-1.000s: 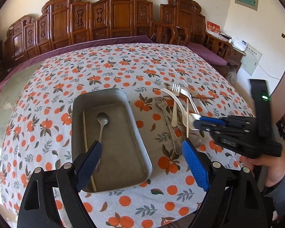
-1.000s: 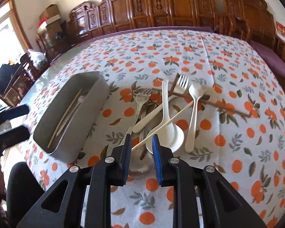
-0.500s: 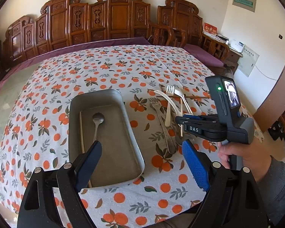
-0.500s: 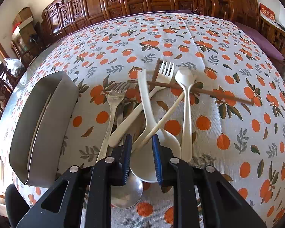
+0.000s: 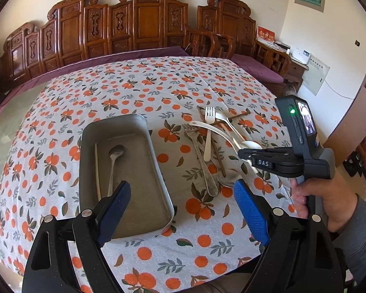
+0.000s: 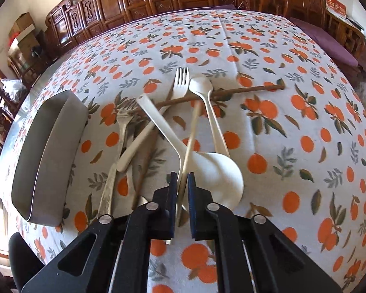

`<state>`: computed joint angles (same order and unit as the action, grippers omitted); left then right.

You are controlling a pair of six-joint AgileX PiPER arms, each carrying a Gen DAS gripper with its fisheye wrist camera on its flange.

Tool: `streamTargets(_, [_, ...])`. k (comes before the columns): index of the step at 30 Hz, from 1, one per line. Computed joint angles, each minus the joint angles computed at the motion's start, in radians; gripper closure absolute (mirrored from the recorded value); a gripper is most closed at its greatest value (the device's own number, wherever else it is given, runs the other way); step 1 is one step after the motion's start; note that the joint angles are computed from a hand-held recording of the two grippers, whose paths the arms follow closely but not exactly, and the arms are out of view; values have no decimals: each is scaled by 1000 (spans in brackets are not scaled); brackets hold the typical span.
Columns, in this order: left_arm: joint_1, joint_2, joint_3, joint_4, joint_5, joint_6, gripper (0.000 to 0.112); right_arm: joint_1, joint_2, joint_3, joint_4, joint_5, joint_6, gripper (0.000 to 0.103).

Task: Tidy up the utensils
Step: 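Close left tool on a metal fork in the pile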

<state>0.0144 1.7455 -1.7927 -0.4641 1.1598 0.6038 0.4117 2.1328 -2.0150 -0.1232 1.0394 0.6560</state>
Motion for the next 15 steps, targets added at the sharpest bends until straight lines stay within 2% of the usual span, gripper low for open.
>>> streamTargets(15, [-71, -15, 31, 46, -31, -35, 30, -15, -275, 316, 39, -122, -141, 97])
